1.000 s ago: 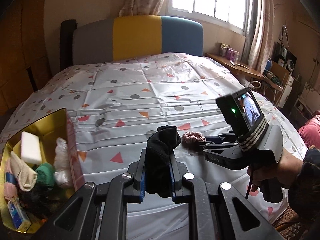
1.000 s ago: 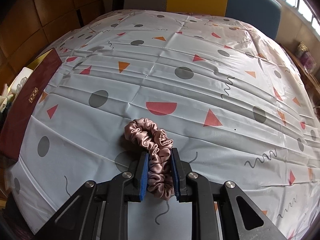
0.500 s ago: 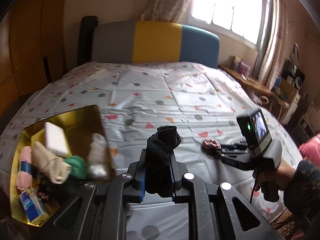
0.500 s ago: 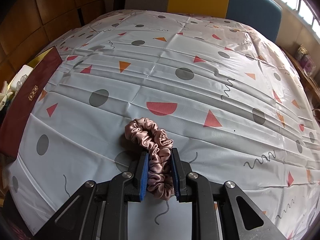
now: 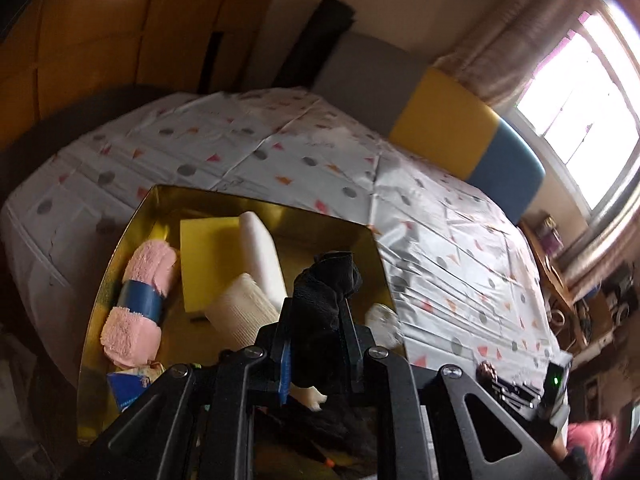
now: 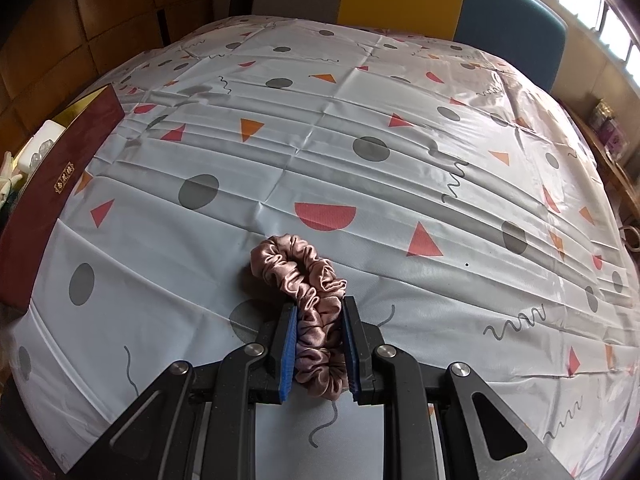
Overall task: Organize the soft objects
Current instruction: 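Carry the black scrunchie into the gold tray and open the left gripper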
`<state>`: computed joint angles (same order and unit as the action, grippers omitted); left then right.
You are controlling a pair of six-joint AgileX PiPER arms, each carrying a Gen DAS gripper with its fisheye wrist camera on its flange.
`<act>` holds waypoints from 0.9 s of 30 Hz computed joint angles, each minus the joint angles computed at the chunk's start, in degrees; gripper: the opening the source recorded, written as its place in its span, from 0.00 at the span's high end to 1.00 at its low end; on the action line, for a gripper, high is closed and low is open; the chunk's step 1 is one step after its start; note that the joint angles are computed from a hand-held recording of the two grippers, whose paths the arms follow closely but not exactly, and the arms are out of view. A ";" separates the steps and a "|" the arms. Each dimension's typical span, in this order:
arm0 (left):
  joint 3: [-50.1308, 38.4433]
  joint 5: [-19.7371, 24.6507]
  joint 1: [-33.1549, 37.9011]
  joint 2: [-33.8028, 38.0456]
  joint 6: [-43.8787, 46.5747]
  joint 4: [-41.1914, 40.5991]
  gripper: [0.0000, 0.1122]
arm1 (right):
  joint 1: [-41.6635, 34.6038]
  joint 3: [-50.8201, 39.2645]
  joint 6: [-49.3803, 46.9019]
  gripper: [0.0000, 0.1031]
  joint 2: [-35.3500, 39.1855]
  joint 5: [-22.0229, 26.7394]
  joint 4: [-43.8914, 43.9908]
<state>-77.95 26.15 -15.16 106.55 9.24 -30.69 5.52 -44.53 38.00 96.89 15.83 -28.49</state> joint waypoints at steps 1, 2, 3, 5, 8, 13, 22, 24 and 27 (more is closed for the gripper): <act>-1.37 1.23 0.27 1.15 0.69 -1.33 0.85 | 0.05 -0.06 0.21 0.80 0.02 0.12 -0.19; -3.22 2.70 0.46 2.62 1.91 -3.55 0.85 | 0.10 -0.04 0.48 0.80 0.02 0.15 -0.51; -4.53 3.68 0.43 3.50 2.52 -4.48 0.85 | 0.15 -0.04 0.74 0.80 0.04 0.19 -0.83; -9.43 6.11 -0.40 6.87 0.88 -3.48 0.85 | 0.05 0.04 0.46 0.80 -0.01 0.07 -0.54; -16.37 8.93 -1.43 11.99 -1.56 -2.21 0.84 | 0.16 0.00 0.60 0.80 -0.05 0.21 -0.62; -32.14 17.22 -2.67 23.84 -11.86 6.98 0.76 | 0.06 -0.04 0.42 0.79 0.04 0.19 -0.65; -34.84 17.50 -3.38 26.23 -14.20 10.09 0.64 | -0.03 -0.12 0.29 0.78 0.15 -0.05 -0.52; -30.32 14.61 -3.76 22.85 -14.37 12.00 0.64 | 0.00 -0.07 0.60 0.78 0.16 -0.08 -0.81; -23.95 10.32 -4.42 17.96 -14.78 15.01 0.64 | 0.02 -0.01 0.87 0.78 0.19 -0.15 -1.08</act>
<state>-101.90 36.47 -19.57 124.51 -5.55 -15.68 5.54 -44.55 38.88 97.07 15.67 -29.57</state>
